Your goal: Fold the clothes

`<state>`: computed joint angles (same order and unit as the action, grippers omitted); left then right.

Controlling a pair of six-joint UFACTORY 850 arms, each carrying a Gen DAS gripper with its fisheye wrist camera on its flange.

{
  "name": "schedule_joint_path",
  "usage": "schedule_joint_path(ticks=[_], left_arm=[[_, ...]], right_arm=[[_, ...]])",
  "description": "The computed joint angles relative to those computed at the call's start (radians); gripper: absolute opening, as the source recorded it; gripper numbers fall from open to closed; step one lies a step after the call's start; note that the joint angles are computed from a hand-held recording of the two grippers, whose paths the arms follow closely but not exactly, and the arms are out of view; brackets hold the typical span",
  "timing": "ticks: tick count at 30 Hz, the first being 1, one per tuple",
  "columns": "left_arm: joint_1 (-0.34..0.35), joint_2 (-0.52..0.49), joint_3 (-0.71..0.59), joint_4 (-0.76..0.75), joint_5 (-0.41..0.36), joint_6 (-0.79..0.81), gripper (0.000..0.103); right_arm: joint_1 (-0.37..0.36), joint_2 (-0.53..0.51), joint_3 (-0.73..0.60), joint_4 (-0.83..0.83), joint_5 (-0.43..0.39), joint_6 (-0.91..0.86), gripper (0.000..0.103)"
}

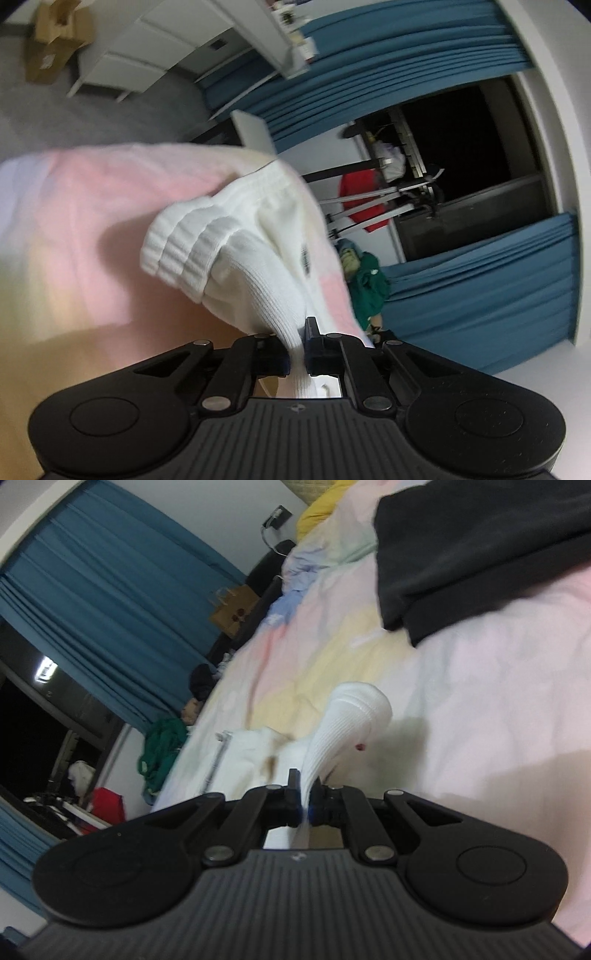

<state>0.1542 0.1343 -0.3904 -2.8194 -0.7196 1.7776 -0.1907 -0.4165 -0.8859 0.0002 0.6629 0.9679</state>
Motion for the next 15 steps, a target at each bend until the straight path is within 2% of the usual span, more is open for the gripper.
schedule_joint_path(ticks=[3,5,10,13,15], left_arm=[[-0.033,-0.009,-0.062,-0.075,0.023,0.093,0.007],[-0.047,-0.033,-0.133,-0.088,0.063,0.131,0.007],[-0.064,-0.228,-0.452,-0.088,0.244,0.209,0.007],[-0.075,-0.413,-0.705,-0.153,0.378,0.302,0.008],[-0.077,-0.552,-0.881,-0.223,0.455,0.389,0.008]], right_arm=[[-0.003,0.006,-0.036,-0.037,0.001,0.026,0.006],[0.002,-0.014,-0.107,-0.064,-0.029,0.037,0.006],[0.034,-0.138,-0.382,-0.053,-0.162,-0.017,0.006],[0.071,-0.288,-0.648,0.14,-0.309,-0.279,0.006],[0.088,-0.419,-0.853,0.334,-0.405,-0.488,0.006]])
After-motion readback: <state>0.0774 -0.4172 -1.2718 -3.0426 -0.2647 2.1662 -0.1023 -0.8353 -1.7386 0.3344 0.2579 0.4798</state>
